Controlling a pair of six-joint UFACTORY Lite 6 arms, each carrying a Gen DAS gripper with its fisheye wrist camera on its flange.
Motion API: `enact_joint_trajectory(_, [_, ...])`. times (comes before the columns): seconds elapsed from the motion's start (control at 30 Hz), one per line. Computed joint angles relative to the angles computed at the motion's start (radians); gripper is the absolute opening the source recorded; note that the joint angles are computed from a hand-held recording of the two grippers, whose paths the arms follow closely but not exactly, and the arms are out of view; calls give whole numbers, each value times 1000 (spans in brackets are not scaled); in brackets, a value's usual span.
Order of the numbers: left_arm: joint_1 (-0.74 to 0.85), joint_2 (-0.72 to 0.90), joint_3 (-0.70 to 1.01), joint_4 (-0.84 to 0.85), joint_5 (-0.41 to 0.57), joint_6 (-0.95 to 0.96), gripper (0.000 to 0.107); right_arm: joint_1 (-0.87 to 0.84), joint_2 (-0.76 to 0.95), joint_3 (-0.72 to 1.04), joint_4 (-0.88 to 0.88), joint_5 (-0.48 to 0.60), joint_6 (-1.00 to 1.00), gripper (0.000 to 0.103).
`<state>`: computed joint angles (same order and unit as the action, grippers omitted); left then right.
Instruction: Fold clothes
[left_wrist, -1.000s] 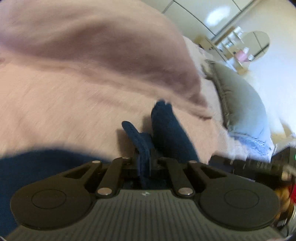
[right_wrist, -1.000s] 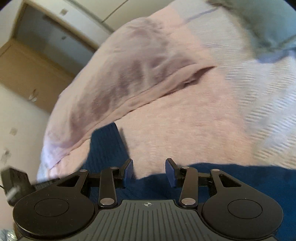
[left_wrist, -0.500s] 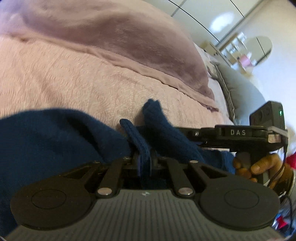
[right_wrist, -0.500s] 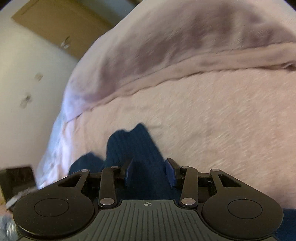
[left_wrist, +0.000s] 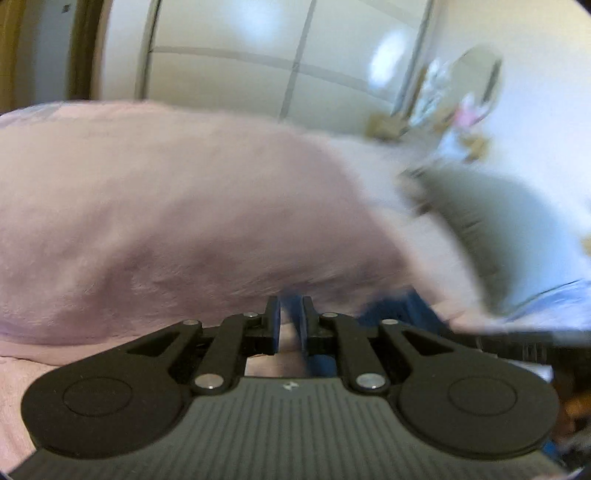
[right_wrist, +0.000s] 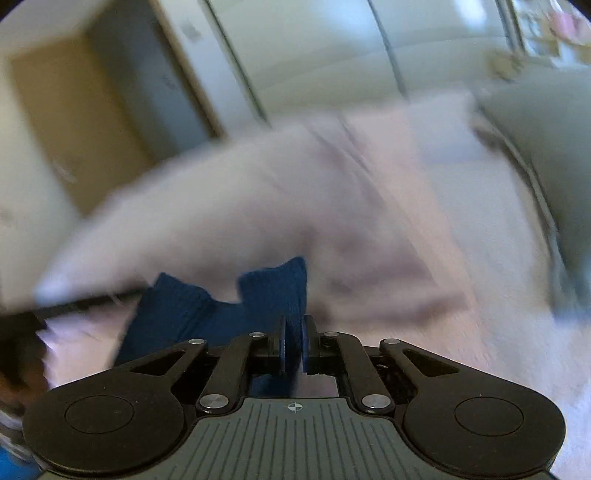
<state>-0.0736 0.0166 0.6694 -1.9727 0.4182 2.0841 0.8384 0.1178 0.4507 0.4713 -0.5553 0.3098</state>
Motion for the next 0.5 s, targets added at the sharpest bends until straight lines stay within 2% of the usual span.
enact_joint_trajectory(0.03, [-10, 43, 29, 6, -48, -12, 9, -29, 79, 55, -25, 73, 33, 9])
enact_joint_trajectory(0.07, [-5, 62, 41, 32, -72, -35, 9, -59, 117, 74, -91, 104, 109, 17])
enact_joint_trajectory(0.1, [23, 50, 27, 77, -65, -63, 9, -81, 112, 63, -164, 94, 209, 30])
enact_joint_trajectory(0.13, [61, 27, 5, 140, -35, -104, 9, -88, 72, 14, -195, 42, 267, 37])
enact_joint_trajectory(0.2, [179, -40, -51, 347, 103, -249, 18, -81, -36, -88, -166, -44, 280, 61])
enact_joint_trajectory(0.3, [328, -88, -97, 575, 298, -406, 36, -139, -135, -199, -331, -130, 389, 65])
enact_joint_trajectory(0.4, [339, -47, -107, 617, 391, -435, 42, -262, -65, -183, -621, -150, 579, 65])
enact_joint_trajectory(0.43, [314, -27, -108, 604, 388, -422, 40, -293, -32, -175, -692, -172, 623, 65])
enact_joint_trajectory(0.47, [264, -9, -110, 554, 344, -366, 30, -304, 29, -149, -741, -215, 649, 64])
enact_joint_trajectory(0.5, [193, 1, -118, 462, 263, -273, 14, -289, 67, -125, -748, -231, 641, 44])
